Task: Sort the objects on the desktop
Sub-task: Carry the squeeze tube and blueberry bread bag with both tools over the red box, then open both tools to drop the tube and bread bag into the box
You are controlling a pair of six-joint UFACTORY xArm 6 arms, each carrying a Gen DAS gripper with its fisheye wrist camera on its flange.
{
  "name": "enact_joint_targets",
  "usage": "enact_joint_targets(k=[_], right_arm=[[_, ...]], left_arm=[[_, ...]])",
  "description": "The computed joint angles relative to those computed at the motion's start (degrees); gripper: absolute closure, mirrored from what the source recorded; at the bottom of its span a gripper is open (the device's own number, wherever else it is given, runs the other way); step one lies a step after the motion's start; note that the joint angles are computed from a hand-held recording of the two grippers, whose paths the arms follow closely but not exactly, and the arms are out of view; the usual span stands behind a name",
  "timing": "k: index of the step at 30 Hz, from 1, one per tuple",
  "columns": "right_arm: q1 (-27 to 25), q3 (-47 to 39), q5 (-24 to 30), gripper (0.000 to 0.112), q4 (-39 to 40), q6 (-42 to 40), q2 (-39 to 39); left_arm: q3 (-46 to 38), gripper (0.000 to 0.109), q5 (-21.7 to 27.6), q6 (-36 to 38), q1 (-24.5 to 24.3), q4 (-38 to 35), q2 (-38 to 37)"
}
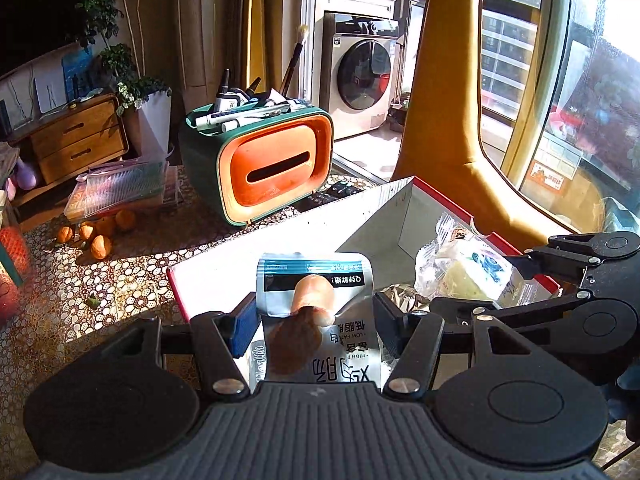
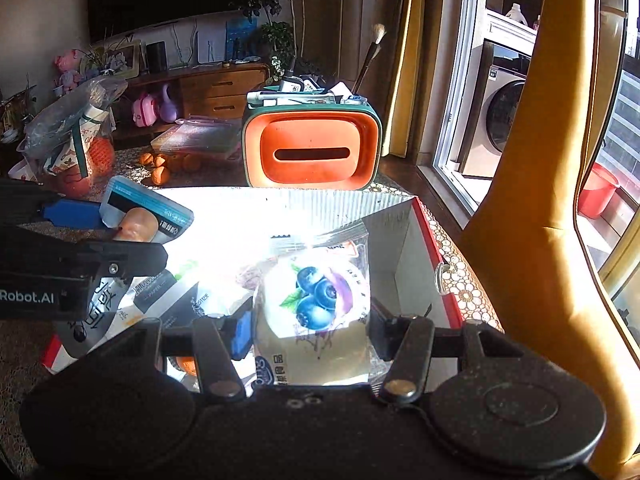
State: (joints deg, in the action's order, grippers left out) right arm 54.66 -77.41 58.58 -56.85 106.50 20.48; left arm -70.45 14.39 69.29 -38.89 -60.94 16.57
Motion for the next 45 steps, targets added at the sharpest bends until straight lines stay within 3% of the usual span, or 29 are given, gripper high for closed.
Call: enact_joint_targets(k=[8, 15, 20, 25, 29, 32, 41, 45], right_arm=[[-1.4, 1.4, -2.9, 0.058, 1.4, -0.6, 1.2], [-2.0, 1.9, -5.0, 0.058, 1.2, -0.6, 2.1], [-2.4, 2.2, -6.4, 0.058, 1.2, -0.8, 2.5], [-2.8, 2.4, -8.2, 0.057, 0.9, -0.9, 2.7], [-2.8, 1.8, -9.0, 0.057, 1.3, -2.2, 3.3], [-2.7, 1.4, -9.0, 0.054, 1.8, -2.6, 3.7], [-1.6, 2.0, -8.0, 0.047, 1.5, -1.2, 2.3], [-0.4, 1.0, -6.1, 0.038, 1.2, -1.0, 1.7]], left_arm=[[-6.0, 0.049, -0.3, -13.0, -0.8, 13.6, 7.4], [-8.3, 0.049, 0.1, -18.9, -0.9, 21.2, 10.8], [-11.4, 0.048, 5.4, -27.9, 0.1, 30.9, 12.9], [-13.6, 0.047, 9.2, -32.7, 0.6, 35.9, 14.1], [-13.1, 0.045, 8.9, -32.5, 0.6, 35.4, 13.6], [-11.7, 0.039, 7.4, -30.1, 0.6, 31.8, 12.5], [-6.3, 0.039, 4.3, -22.0, 1.1, 21.8, 7.0], [-1.8, 0.039, 3.2, -17.1, 1.7, 16.7, 2.4]])
